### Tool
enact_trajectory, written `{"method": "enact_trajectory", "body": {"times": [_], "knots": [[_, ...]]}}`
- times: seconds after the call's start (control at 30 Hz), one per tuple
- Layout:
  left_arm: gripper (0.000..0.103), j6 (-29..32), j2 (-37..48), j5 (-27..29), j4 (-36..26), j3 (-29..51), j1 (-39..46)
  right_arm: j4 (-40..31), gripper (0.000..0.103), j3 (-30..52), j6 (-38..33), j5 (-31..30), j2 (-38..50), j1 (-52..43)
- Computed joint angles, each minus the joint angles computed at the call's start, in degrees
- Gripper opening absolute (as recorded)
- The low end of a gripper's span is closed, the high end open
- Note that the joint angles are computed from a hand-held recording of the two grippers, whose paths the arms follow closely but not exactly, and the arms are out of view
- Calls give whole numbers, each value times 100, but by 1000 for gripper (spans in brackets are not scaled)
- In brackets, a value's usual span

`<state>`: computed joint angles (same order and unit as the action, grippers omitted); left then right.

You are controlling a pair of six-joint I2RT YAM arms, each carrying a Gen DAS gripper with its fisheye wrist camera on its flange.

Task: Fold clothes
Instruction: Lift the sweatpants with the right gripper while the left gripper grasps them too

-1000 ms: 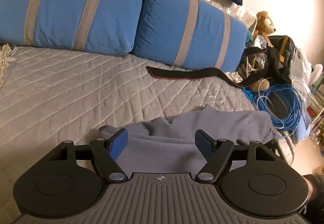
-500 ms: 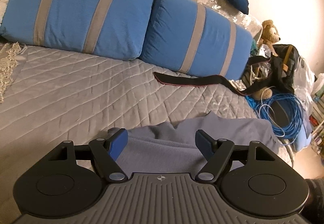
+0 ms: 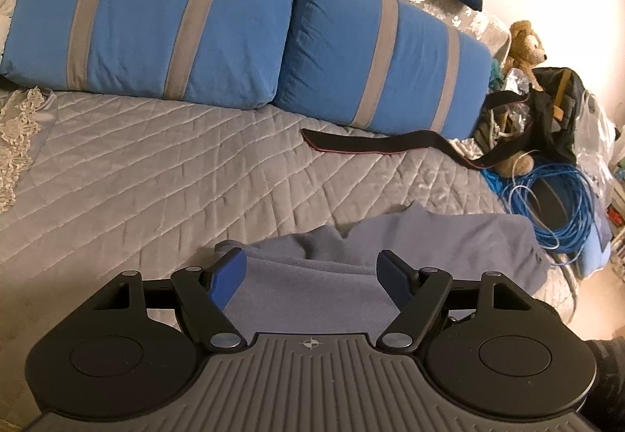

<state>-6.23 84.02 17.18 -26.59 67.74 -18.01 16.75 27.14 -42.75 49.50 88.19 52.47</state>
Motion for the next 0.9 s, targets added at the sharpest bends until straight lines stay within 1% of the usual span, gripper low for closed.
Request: {"method": "enact_trajectory", "body": {"times": [0.1, 0.17, 0.27, 0.37, 0.5, 0.53, 0.67, 0.8, 0.9], "knots": [[73, 11, 90, -25, -20, 45, 14, 67, 26, -38, -179, -26, -18, -6], [73, 24, 161, -4, -61, 102, 38, 55, 32, -24, -345, -32, -20, -12], [73, 95, 185, 13, -78, 116, 98, 371, 32, -166, -808, -180, -93, -21], [73, 83, 188, 14, -67, 98, 120, 702, 28, -231, -1106, -297, -46, -27], [73, 75, 181, 3, -61, 63, 119, 610, 9, -167, -1445, -548, -269, -176], [73, 87, 163, 6, -58, 37, 126, 582, 8, -155, -1561, -620, -393, -240], [73, 132, 137, 4, -79, -3, 166, 441, 6, -27, -2131, -932, -912, -623], [73, 103, 158, -27, -45, -59, 282, 348, 6, 211, -2670, -1299, -1223, -1156], [73, 244, -10, -114, 84, -290, 217, 11, 6, 522, -2666, -1486, -1361, -1441]]}}
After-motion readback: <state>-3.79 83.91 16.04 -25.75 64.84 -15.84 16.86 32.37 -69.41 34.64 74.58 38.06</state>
